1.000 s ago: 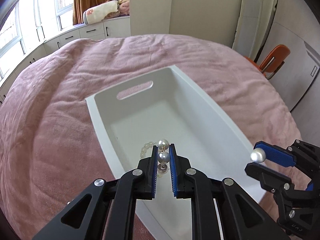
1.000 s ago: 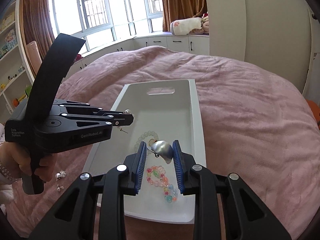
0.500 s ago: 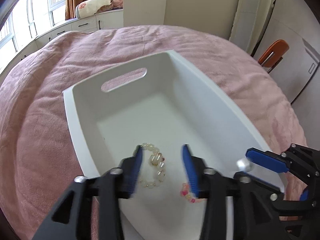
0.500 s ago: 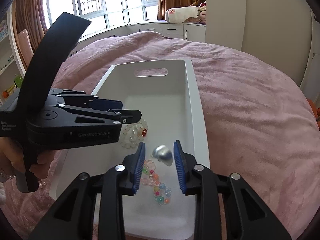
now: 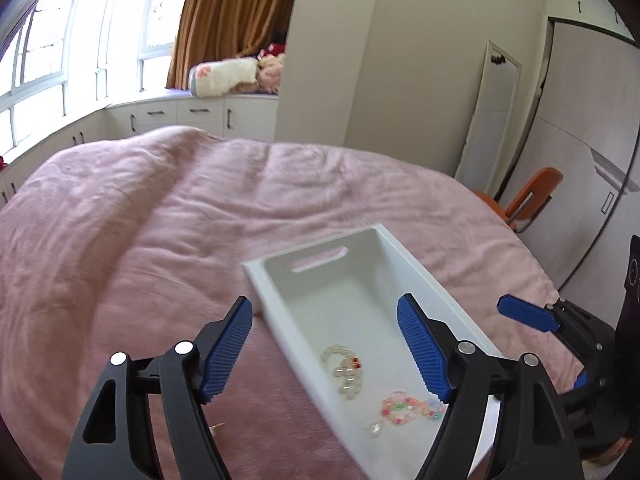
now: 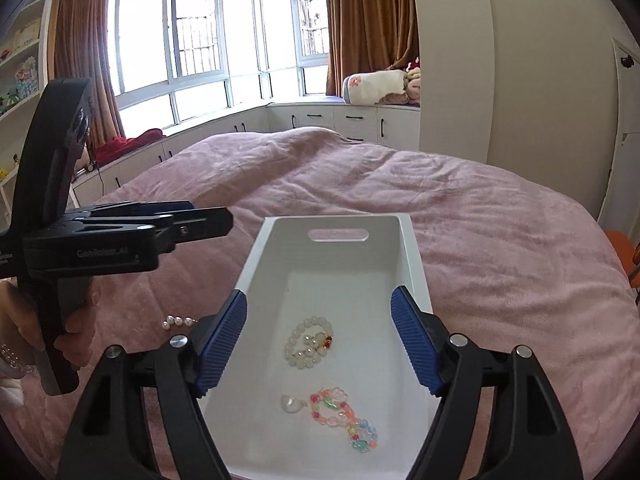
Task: Organize jewelry
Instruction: 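Move both tools back toward the remaining pearl strand and earrings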
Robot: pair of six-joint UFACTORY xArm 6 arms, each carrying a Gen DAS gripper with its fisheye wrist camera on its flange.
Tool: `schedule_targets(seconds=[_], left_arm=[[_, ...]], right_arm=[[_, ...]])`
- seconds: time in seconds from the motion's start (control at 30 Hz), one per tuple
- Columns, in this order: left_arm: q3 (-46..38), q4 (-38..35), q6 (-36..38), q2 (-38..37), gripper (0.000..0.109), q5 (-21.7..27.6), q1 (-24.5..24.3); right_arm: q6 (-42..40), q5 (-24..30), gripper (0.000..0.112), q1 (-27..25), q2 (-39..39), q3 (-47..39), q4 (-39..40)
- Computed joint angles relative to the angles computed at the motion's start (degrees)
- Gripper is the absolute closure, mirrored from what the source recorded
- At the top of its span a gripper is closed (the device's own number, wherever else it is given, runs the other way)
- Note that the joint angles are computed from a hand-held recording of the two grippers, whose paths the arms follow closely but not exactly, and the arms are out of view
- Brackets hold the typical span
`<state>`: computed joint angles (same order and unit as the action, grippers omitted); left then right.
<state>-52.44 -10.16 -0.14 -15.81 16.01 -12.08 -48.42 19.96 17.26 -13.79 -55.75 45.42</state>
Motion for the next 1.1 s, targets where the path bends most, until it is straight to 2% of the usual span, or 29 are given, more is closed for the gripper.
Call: schedule_targets(seconds=[0.27, 0.57, 0.7, 0.77, 1.0, 1.1], left_arm=[[11.58, -6.56, 8.22, -16.85, 0.022, 3.89, 10.15], [24.59, -15.64, 19.55, -32.83, 0.017, 10.65, 20.21], [29.76, -18.26, 23.27, -38.49, 0.017, 13.10, 22.38], [32.09, -22.31, 26.74, -41.32, 0.017, 15.32, 23.68], [38.88, -25.15, 33.29, -48.81, 0.017, 20.03, 23.64], [40.38, -26.77, 36.31, -49.39, 0.017, 22.61, 23.81]], right_arm=[[2.94, -1.23, 0.036, 6.56, -0.62, -1.48, -2.63], [13.79, -3.52, 0.031, 14.03, 1.29, -1.98, -14.64], [18.75, -3.98, 0.030, 16.51, 3.26, -2.66, -19.02], [21.51, -3.87, 0.030, 17.89, 4.74, -3.25, -20.93], [30.44, -5.28, 0.030, 21.20, 9.46, -3.39, -29.83], [34.34, -5.67, 0.030, 21.78, 11.98, -3.84, -33.50]])
